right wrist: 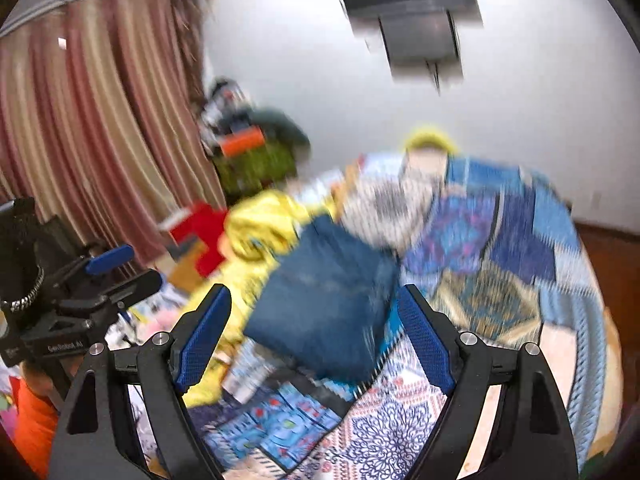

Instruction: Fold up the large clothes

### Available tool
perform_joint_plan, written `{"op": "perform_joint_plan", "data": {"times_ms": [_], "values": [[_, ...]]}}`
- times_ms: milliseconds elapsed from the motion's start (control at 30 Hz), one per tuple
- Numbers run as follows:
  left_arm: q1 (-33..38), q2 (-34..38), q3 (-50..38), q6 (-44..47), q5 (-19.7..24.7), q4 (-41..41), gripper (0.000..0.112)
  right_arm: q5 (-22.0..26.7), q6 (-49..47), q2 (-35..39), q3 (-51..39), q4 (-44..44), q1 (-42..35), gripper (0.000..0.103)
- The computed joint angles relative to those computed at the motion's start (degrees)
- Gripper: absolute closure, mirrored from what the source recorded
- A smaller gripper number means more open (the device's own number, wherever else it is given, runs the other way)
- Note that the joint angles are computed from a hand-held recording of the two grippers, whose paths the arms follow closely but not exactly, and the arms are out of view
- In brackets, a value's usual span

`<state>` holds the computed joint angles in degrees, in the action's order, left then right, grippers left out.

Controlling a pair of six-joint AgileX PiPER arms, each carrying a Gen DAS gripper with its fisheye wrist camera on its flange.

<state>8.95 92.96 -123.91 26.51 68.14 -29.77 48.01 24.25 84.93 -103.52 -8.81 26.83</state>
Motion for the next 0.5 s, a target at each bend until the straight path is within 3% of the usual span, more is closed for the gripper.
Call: {"op": "perform_joint_plan", "data": {"times_ms": [67, 200, 367, 500], "values": [[1.9, -5.3, 4.5, 1.4, -2.3, -3.9, 0.018, -2.1, 7.0, -4.3, 3.5, -9.3, 5.1, 0.02], [5.9, -15.3, 14.7, 4.9, -6.9, -10.9, 0.018, -2.0, 23.8, -9.6, 8.8, -31.4, 17.1, 0.02], [8.1, -26.9, 27.8, 10.0, -14.7, -13.9, 0.018, 5.1, 39.8, -13.6, 14.5, -53.2, 31.3, 0.02], [10.2, -30.9, 32.1, 12.0, -14.8, -16.7, 0.017, 10.5, 45.1, -13.5, 16.2, -60.8, 36.5, 0.02]]}}
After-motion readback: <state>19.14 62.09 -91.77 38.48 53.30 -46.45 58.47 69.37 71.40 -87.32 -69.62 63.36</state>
